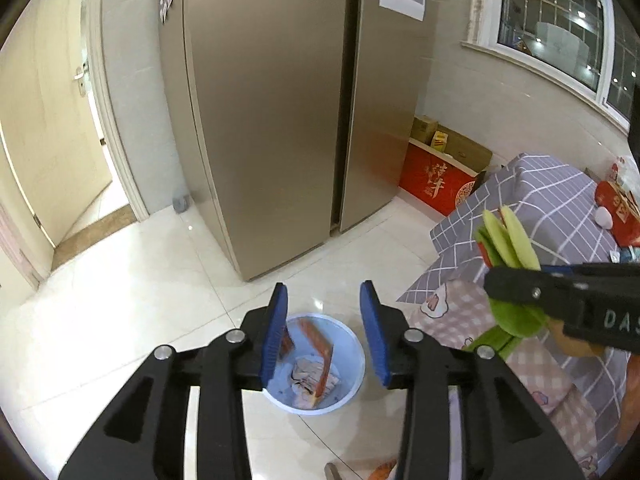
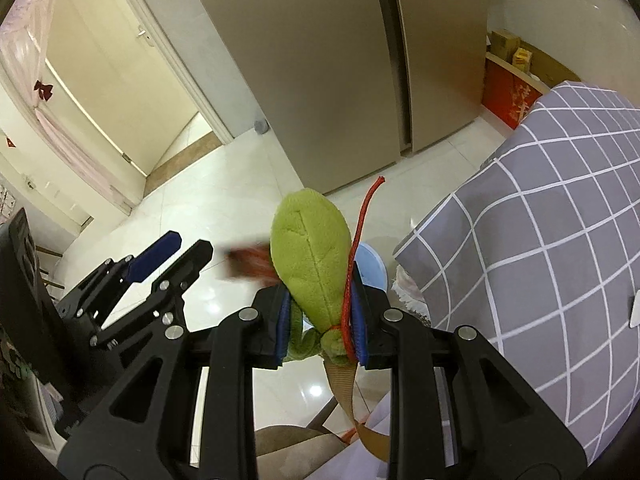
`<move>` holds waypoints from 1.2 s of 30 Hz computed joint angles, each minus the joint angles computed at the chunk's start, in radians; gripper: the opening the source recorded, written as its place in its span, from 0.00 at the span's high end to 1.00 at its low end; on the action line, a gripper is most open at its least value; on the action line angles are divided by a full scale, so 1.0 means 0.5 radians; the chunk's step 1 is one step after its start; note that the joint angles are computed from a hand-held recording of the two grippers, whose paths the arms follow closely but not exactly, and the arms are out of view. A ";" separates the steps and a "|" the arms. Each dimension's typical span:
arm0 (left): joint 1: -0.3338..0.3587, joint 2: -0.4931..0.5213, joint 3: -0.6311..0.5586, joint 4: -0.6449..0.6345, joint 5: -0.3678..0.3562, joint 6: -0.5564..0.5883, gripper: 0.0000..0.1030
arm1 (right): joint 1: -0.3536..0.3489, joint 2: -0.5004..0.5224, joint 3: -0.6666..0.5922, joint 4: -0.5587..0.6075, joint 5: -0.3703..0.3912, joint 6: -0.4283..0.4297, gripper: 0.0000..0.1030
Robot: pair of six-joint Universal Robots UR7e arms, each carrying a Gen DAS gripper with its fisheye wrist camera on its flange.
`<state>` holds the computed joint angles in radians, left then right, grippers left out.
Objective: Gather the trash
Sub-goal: 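Drop the green plush toy into the blue bin by opening the right tool, then move both open tools back toward the table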
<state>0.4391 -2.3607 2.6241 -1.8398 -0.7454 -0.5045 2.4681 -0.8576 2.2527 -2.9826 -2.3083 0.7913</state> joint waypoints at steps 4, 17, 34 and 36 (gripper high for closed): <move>0.095 -0.017 -0.003 0.028 0.008 -0.001 0.60 | -0.019 0.037 -0.028 0.041 0.020 0.014 0.76; 0.315 -0.278 -0.141 0.515 0.171 -0.158 0.59 | -0.135 0.282 -0.276 0.108 0.145 -0.166 0.70; 0.142 -0.312 -0.217 0.854 0.240 -0.420 0.57 | -0.156 0.368 -0.238 -0.036 0.199 -0.184 0.14; 0.086 -0.328 -0.236 0.958 0.240 -0.497 0.57 | -0.143 0.362 -0.225 -0.029 0.202 -0.162 0.14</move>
